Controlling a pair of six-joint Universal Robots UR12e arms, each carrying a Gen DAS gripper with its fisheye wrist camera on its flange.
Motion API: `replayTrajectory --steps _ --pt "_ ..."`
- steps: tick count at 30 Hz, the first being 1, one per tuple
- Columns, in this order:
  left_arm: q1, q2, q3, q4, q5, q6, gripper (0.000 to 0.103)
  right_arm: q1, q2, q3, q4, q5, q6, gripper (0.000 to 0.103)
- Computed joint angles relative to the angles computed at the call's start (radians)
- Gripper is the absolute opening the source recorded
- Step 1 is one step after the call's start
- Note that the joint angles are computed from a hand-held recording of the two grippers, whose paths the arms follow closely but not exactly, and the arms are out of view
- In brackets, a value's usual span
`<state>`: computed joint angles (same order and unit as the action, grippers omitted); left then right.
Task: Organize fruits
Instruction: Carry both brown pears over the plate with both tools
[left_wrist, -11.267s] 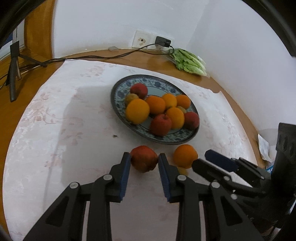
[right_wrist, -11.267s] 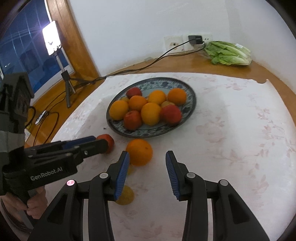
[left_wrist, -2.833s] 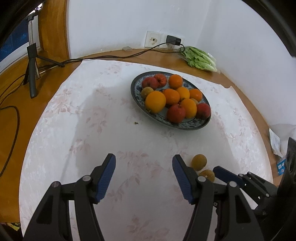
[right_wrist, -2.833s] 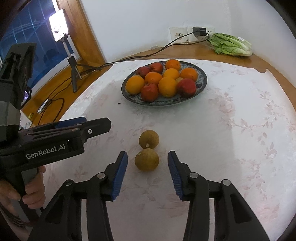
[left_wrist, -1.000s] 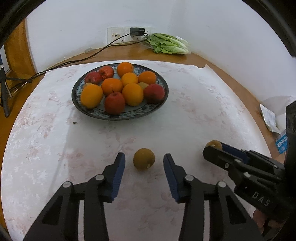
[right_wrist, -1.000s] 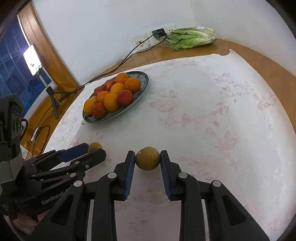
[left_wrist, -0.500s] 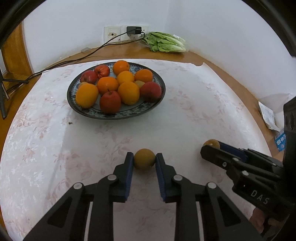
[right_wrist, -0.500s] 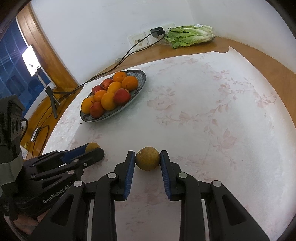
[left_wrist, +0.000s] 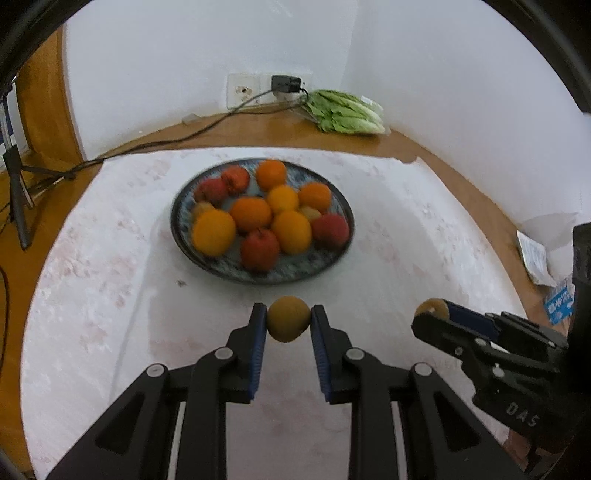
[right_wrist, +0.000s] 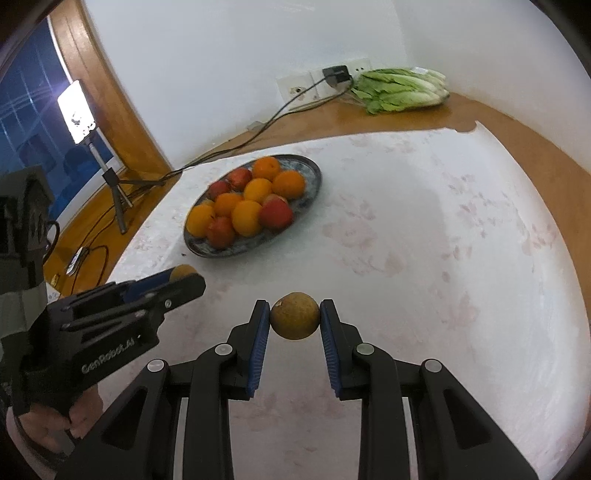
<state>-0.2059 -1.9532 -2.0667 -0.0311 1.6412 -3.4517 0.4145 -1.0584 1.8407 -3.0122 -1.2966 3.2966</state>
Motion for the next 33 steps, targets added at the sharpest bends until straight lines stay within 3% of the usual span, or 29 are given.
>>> replayTrajectory --steps 11,33 --pt "0.032 -0.004 0.040 0.011 0.006 0.025 0.025 0.023 0.016 -0.087 0.042 -0.035 -0.048 0.029" --pt "0.082 -0.094 0.119 0.033 -0.028 0.032 0.025 0.043 0.154 -0.248 0.018 -0.055 -0.092 0.029"
